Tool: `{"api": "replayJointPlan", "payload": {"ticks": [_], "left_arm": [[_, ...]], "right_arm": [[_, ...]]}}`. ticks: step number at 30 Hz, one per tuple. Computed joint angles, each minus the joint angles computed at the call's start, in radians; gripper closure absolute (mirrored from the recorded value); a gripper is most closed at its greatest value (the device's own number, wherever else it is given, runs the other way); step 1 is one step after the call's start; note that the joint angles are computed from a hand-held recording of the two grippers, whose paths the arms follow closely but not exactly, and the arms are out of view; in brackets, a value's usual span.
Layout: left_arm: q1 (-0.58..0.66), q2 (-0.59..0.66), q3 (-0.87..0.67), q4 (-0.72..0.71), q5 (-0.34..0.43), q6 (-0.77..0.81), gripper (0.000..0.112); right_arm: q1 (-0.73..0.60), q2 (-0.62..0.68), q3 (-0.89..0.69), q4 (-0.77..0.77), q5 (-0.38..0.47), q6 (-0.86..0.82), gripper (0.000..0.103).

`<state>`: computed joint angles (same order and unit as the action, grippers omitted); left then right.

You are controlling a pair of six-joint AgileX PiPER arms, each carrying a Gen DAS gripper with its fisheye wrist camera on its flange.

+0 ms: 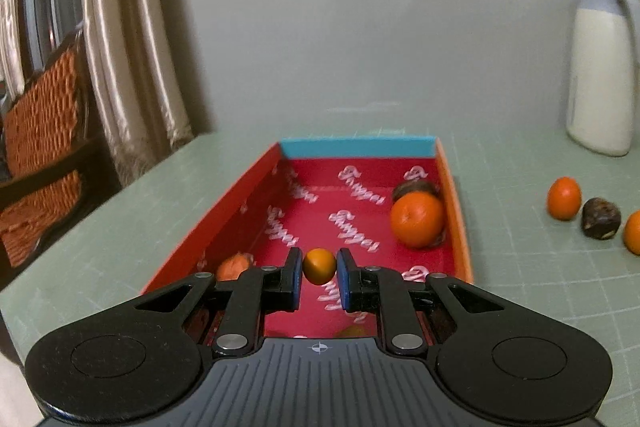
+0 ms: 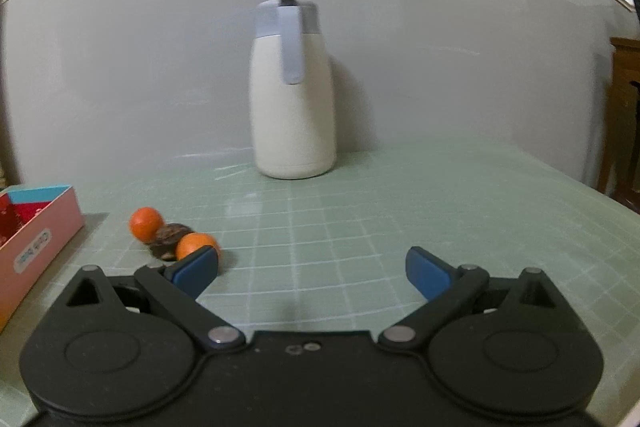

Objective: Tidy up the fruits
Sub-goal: 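Carry the kumquat into the red box and open the left gripper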

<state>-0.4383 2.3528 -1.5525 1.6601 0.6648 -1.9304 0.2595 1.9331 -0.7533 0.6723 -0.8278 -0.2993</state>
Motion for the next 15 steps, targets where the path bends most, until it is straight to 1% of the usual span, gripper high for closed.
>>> {"api": "replayJointPlan", "payload": {"ticks": [2, 4, 9, 10, 11, 12, 13, 14, 15], "left_arm": [[0.011, 0.003, -0.010, -0.040, -0.012, 0.031, 0.094], [0.007, -0.004, 0.000, -0.067, -0.003, 0.038, 0.094], [0.015, -0.024, 0.033, -0.057, -0.005, 0.007, 0.093], [0.017, -0.025, 0.034, -0.060, -0.002, 0.008, 0.088], [0.020, -0.031, 0.040, -0.064, -0.002, 0.007, 0.064], [0.023, -0.036, 0.049, -0.058, 0.002, -0.010, 0.046], [0.019, -0.043, 0.065, -0.037, 0.027, -0.046, 0.022], [0.010, -0.049, 0.086, -0.002, 0.068, -0.094, 0.019], [0.004, -0.063, 0.118, 0.046, 0.095, -0.144, 0.019]], "right_arm": [[0.010, 0.006, -0.015, -0.011, 0.013, 0.003, 0.003], [0.019, 0.010, -0.028, -0.020, 0.027, 0.003, 0.003], [0.037, 0.027, -0.070, -0.054, 0.059, 0.004, 0.003], [0.041, 0.030, -0.078, -0.057, 0.068, 0.002, 0.003], [0.045, 0.034, -0.089, -0.059, 0.080, -0.002, 0.003], [0.047, 0.035, -0.097, -0.060, 0.090, -0.004, 0.003], [0.049, 0.041, -0.109, -0.062, 0.101, -0.004, 0.003], [0.047, 0.043, -0.119, -0.069, 0.114, -0.001, 0.003], [0.049, 0.051, -0.141, -0.070, 0.132, -0.004, 0.003]]}}
